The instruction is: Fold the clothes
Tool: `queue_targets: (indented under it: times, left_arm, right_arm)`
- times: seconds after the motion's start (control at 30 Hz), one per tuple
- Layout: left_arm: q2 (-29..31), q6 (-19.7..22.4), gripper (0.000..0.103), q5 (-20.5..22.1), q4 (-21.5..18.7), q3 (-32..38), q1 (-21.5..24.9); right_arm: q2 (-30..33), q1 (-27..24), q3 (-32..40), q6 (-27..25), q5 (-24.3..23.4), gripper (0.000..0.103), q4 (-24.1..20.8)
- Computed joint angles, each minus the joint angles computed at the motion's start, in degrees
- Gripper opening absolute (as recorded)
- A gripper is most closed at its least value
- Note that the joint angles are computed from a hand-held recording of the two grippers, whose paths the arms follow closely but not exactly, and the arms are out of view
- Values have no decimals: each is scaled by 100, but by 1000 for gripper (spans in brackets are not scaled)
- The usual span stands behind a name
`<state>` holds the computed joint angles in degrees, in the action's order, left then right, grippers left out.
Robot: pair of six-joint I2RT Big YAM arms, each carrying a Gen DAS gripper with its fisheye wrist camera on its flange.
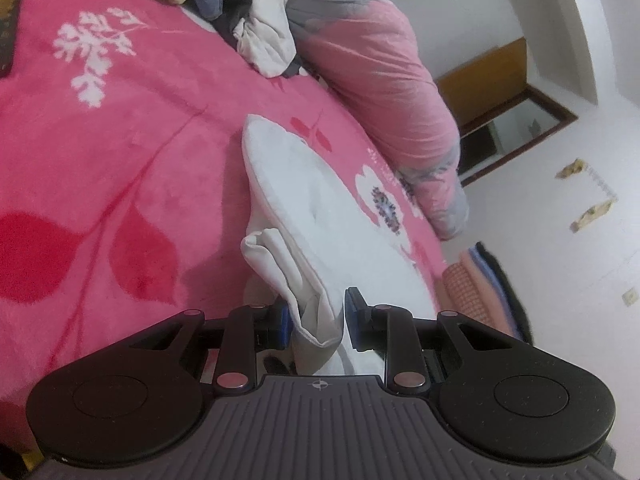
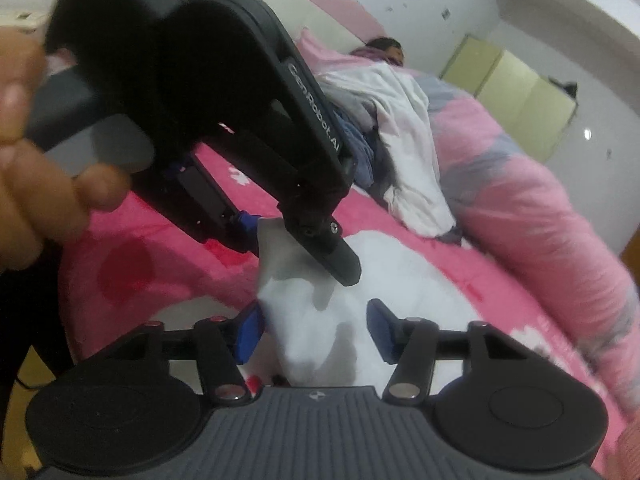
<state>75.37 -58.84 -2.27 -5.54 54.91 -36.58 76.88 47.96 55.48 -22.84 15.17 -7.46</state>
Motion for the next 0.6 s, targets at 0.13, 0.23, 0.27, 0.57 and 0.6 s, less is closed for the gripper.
queue_targets:
  times: [0.13,0.23,0.27,0.57,0.6]
  left_arm:
    - [118,328,33,-243,-798,381,-67]
    - [224,479,37,-419,-1316,653,-101]
    - [278,523,38,-499,-1542,782,-118]
    - [864,868,50,-1252,-3502,1898,-287]
    - [906,918,51,-1352,-3603,1961,-321]
  right_arm:
    - [76,-140,93,710,-216,33,-195]
    - [15,-242,36,1177,-424,29,-213]
    - [8,-269,18,1296,-484,29,-198]
    - [1,-412,-151,1969,-697,29,-63]
    - [-11,-418,-165,2005,-708,29,-55]
